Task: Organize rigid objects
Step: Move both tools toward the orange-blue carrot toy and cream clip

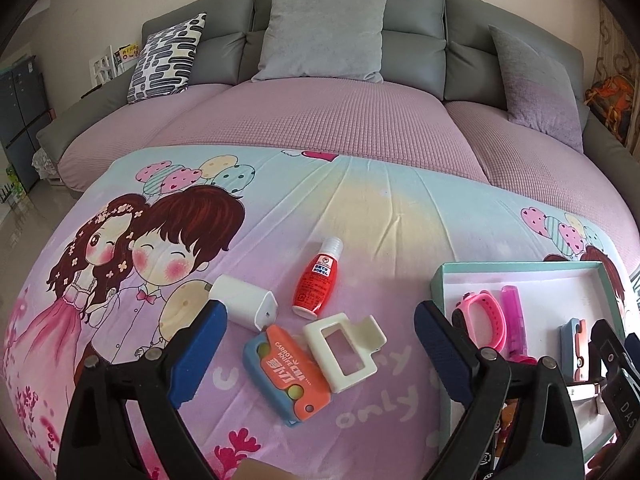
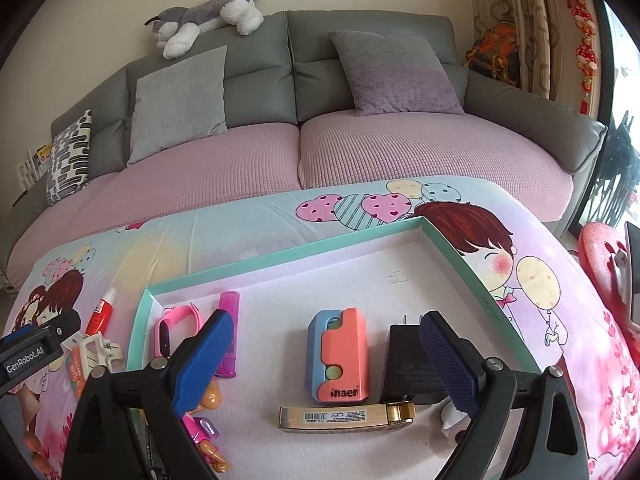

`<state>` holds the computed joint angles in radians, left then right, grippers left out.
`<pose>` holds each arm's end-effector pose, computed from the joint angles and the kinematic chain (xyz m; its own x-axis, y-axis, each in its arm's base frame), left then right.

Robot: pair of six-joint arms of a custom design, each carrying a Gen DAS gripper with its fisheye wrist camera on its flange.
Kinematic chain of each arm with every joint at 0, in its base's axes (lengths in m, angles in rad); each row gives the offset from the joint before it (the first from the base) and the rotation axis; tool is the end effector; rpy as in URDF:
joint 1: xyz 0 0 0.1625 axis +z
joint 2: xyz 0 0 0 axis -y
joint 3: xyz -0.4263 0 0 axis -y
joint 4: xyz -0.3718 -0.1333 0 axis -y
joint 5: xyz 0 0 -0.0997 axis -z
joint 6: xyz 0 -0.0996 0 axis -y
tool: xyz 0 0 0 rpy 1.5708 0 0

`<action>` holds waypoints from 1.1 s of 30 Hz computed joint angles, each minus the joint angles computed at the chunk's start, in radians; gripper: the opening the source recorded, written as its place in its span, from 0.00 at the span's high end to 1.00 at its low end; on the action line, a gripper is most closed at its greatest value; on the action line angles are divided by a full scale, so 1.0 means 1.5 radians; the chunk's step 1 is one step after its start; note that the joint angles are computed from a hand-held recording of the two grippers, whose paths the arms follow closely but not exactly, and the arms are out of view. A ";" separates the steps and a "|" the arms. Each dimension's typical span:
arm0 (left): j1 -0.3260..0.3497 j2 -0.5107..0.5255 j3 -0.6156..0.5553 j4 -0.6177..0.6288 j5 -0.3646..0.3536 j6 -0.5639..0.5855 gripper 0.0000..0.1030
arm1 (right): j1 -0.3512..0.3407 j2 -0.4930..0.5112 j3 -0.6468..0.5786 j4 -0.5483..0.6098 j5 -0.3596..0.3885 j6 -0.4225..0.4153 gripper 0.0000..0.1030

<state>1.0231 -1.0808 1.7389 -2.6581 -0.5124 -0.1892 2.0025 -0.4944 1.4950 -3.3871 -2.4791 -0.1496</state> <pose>-0.1275 -0.6318 0.3083 -0.6856 -0.1994 -0.7001 0.3508 0.7522 -0.5578 0.3380 -0.6028 0.0824 -0.7472 0.1684 0.6429 -0.4026 0.6549 -0.6395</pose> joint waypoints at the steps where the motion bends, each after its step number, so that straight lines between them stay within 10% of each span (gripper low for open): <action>1: 0.002 -0.002 -0.002 0.016 0.003 -0.015 0.08 | 0.000 0.001 -0.001 -0.001 -0.001 -0.001 0.01; 16: 0.029 -0.045 -0.006 0.160 0.072 -0.191 0.08 | 0.004 0.017 -0.017 0.002 0.006 -0.019 0.00; 33: 0.053 -0.113 0.021 0.203 0.103 -0.284 0.08 | 0.028 0.067 -0.070 0.082 0.141 0.000 0.00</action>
<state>1.1020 -1.2498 1.7706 -2.3528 -0.3572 -0.6145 2.0450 -0.3934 1.3893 -3.2644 -2.2682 -0.1501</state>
